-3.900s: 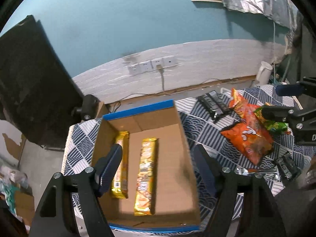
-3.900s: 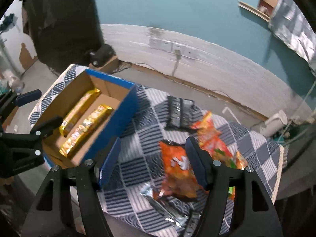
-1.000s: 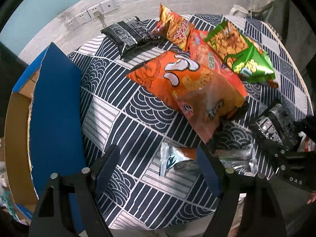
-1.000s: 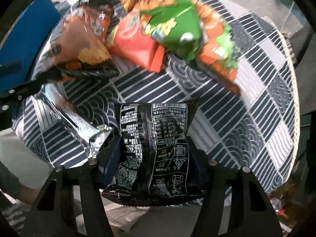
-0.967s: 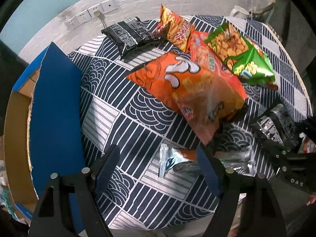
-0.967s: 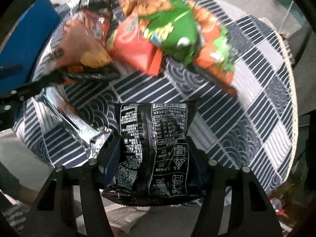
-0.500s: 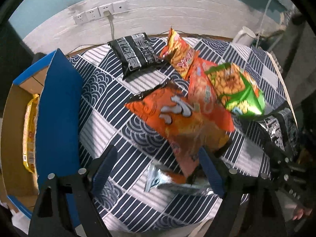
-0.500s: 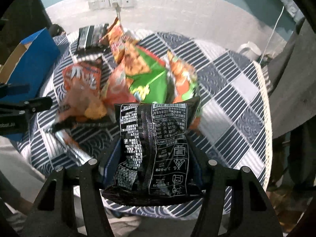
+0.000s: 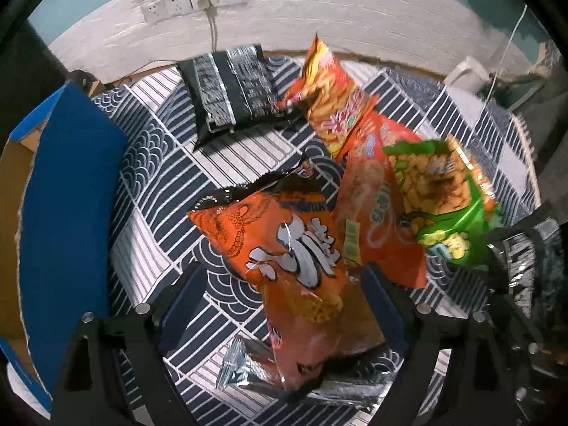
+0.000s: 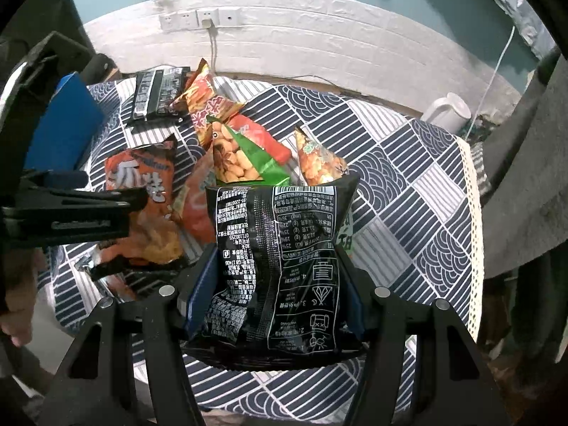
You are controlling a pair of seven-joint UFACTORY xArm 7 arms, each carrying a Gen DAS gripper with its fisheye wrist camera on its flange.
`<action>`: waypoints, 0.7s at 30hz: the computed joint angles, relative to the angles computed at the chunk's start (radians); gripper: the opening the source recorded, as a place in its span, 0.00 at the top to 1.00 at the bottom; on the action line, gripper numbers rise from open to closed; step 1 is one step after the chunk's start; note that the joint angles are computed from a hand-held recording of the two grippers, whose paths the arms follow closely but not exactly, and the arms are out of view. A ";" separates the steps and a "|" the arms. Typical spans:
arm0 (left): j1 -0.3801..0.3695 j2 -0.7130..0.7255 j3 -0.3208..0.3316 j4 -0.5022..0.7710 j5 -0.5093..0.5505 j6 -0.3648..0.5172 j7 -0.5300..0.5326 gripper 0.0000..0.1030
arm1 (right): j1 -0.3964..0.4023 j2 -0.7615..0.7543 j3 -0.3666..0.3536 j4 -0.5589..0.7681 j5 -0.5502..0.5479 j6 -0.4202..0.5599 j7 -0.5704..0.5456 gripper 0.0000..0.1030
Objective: Organize snacks
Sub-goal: 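Grasp the orange chip bag with the left tool while the right tool holds the black packet, then lift both held snacks and carry them toward the cardboard box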
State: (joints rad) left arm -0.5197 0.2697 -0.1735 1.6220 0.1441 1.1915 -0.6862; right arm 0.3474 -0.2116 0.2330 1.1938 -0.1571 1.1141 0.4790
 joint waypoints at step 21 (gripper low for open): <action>0.025 -0.103 -0.005 -0.178 0.025 -0.099 0.125 0.44 | 0.008 0.037 0.000 0.051 -0.003 -0.018 0.011 0.40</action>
State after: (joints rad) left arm -0.4950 0.1665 -0.1785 1.4443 0.1693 1.0928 -0.5614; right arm 0.3557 -0.1748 0.2329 1.2451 -0.1601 1.0964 0.4898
